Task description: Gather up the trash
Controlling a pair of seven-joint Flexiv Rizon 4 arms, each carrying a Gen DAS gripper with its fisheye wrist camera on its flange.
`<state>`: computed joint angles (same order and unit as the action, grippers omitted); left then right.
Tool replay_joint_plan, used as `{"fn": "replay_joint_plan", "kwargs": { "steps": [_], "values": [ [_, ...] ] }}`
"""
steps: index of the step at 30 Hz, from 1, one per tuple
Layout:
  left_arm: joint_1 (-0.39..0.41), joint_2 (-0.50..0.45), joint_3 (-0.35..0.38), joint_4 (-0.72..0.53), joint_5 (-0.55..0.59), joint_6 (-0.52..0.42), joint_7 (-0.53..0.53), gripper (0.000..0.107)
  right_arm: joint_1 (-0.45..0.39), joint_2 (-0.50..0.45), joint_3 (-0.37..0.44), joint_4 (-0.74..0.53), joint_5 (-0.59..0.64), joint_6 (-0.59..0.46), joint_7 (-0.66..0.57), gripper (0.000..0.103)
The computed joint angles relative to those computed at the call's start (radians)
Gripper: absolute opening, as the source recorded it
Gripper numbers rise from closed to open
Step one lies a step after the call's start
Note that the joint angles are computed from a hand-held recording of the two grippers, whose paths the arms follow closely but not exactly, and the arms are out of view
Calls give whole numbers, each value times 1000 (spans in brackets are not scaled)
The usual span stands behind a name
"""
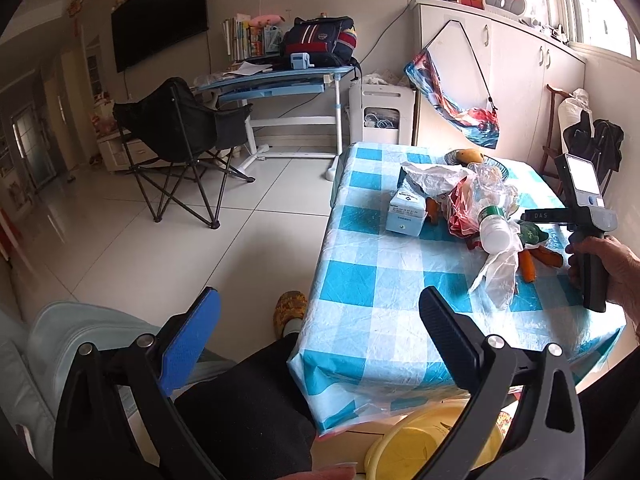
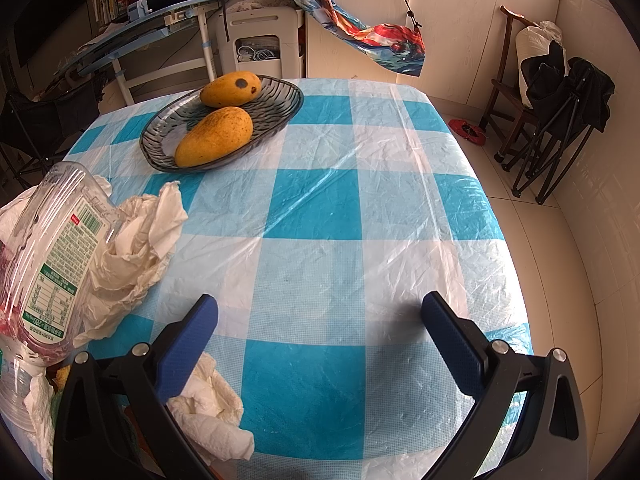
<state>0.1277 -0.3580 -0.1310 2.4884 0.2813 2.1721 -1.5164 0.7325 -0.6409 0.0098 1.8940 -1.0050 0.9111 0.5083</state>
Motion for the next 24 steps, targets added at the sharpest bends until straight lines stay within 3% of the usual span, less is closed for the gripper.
{"fn": "replay_joint_plan", "kwargs": {
  "steps": [2, 4, 7, 11, 13, 17, 24],
  "values": [
    [-2, 15, 4, 11, 2, 2, 2, 96, -13, 14, 17, 14, 26, 16, -15, 97],
    [1, 32, 6, 25, 12, 10, 0, 96, 24, 71, -8, 69, -21, -20, 89, 97],
    [7, 61, 6, 47, 33, 16, -7, 96, 81, 141, 20, 84, -73, -199, 146, 97],
    [18, 108, 7, 82, 73, 24, -29, 96, 185, 220, 71, 121, -252, -399, 322, 97],
    [26, 138, 2, 97, 102, 19, -46, 96, 217, 218, 98, 118, -347, -445, 408, 97],
    [42, 204, 12, 130, 185, 40, -81, 96, 246, 160, 159, 66, -425, -469, 498, 97],
    [96, 340, 53, 131, 456, 9, -295, 96, 314, 111, 182, -1, -443, -530, 447, 97]
  ]
}}
